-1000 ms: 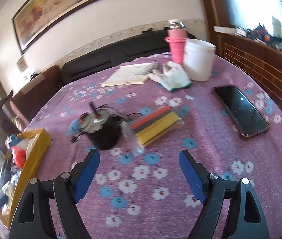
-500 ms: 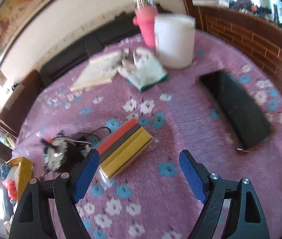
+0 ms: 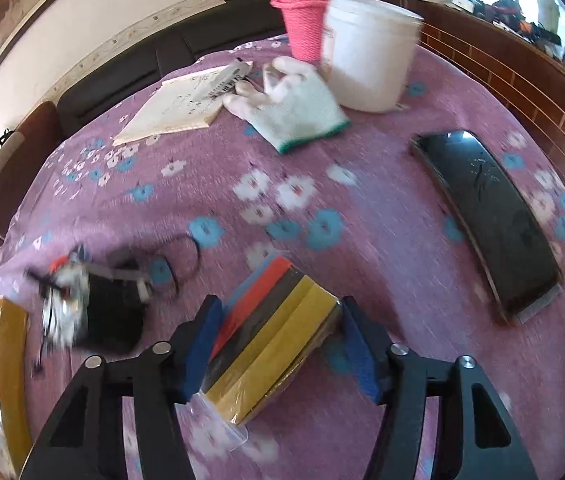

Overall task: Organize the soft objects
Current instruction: 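Grasp the blue cloth plush with the left gripper while the right lifts the sponge pack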

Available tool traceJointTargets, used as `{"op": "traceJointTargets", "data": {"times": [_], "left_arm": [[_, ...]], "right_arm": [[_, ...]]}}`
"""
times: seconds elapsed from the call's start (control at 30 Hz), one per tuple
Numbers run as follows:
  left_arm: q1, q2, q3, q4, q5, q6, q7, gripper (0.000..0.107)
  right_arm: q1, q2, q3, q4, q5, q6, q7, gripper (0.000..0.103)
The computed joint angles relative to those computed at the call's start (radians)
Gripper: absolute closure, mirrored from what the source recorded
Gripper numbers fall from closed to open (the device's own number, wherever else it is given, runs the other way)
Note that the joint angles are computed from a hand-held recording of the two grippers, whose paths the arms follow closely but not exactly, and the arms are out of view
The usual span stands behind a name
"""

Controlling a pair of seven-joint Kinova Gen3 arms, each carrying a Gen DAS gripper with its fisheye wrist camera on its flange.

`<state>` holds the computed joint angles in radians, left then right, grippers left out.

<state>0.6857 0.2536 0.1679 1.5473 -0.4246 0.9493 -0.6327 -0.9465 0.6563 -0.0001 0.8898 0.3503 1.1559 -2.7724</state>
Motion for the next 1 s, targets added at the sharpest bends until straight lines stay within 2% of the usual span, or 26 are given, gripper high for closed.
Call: {"op": "traceJointTargets", "data": {"times": [0.07, 0.13, 0.17, 0.23, 0.27, 0.3, 0.33, 0.4, 0.47, 0.5, 0.63, 0.7, 0.77, 0.83, 0.87, 0.9, 0.93, 1.0], "left_arm": [[-0.007, -0.016, -0.047, -0.024, 0.001, -0.033, -0.052, 0.005], [0.017, 0.008, -0.104, -0.097, -0.049, -0.014, -0.129, 0.005], [0.004, 0.033, -0.105, -0.137, -0.074, -0.007, -0.169, 0.005], [-0.069, 0.102, -0.051, -0.229, -0.1, 0.038, -0.251, 0.009], [-0.115, 0.138, -0.005, -0.276, -0.113, 0.065, -0.291, 0.014], [-0.154, 0.174, 0.042, -0.321, -0.128, 0.092, -0.332, 0.026], [-0.184, 0.215, 0.088, -0.366, -0.16, 0.118, -0.373, 0.029], [-0.236, 0.279, 0.177, -0.442, -0.213, 0.18, -0.454, 0.031], [-0.266, 0.313, 0.207, -0.481, -0.208, 0.191, -0.535, 0.031], [-0.265, 0.32, 0.194, -0.491, -0.187, 0.188, -0.576, 0.031], [-0.215, 0.366, 0.071, -0.576, -0.057, 0.158, -0.729, 0.031], [-0.189, 0.406, 0.02, -0.639, 0.003, 0.181, -0.81, 0.031], [-0.138, 0.443, -0.065, -0.688, 0.063, 0.205, -0.86, 0.03], [-0.115, 0.451, -0.112, -0.71, 0.104, 0.21, -0.877, 0.03], [-0.115, 0.462, -0.117, -0.735, 0.122, 0.234, -0.875, 0.033], [-0.125, 0.467, -0.114, -0.754, 0.157, 0.253, -0.876, 0.048], [-0.138, 0.466, -0.102, -0.759, 0.184, 0.262, -0.876, 0.071], [-0.116, 0.449, -0.133, -0.735, 0.189, 0.261, -0.855, 0.071]], "right_arm": [[-0.013, -0.051, -0.006, 0.093, 0.01, -0.046, -0.027, 0.04], [-0.017, -0.097, -0.015, 0.185, 0.036, -0.122, -0.067, 0.04], [-0.007, -0.116, -0.04, 0.232, 0.071, -0.163, -0.104, 0.04], [0.012, -0.155, -0.078, 0.319, 0.134, -0.244, -0.165, 0.04], [0.012, -0.163, -0.075, 0.342, 0.141, -0.273, -0.173, 0.04], [-0.001, -0.165, -0.054, 0.35, 0.133, -0.285, -0.164, 0.04], [-0.018, -0.165, -0.03, 0.35, 0.121, -0.285, -0.152, 0.04], [-0.018, -0.153, -0.027, 0.328, 0.112, -0.27, -0.137, 0.04], [-0.013, -0.152, -0.03, 0.325, 0.109, -0.274, -0.14, 0.04], [-0.012, -0.157, -0.031, 0.333, 0.107, -0.28, -0.144, 0.04], [0.001, -0.157, -0.035, 0.335, 0.097, -0.292, -0.14, 0.04], [-0.001, -0.145, -0.034, 0.315, 0.097, -0.277, -0.131, 0.04], [-0.008, -0.134, -0.031, 0.295, 0.1, -0.257, -0.122, 0.04], [-0.013, -0.128, -0.029, 0.284, 0.103, -0.244, -0.115, 0.04], [-0.013, -0.125, -0.029, 0.279, 0.104, -0.24, -0.11, 0.04], [-0.014, -0.122, -0.029, 0.273, 0.104, -0.233, -0.106, 0.04], [-0.016, -0.121, -0.027, 0.271, 0.104, -0.231, -0.104, 0.04], [-0.017, -0.121, -0.026, 0.27, 0.104, -0.226, -0.1, 0.041]]}}
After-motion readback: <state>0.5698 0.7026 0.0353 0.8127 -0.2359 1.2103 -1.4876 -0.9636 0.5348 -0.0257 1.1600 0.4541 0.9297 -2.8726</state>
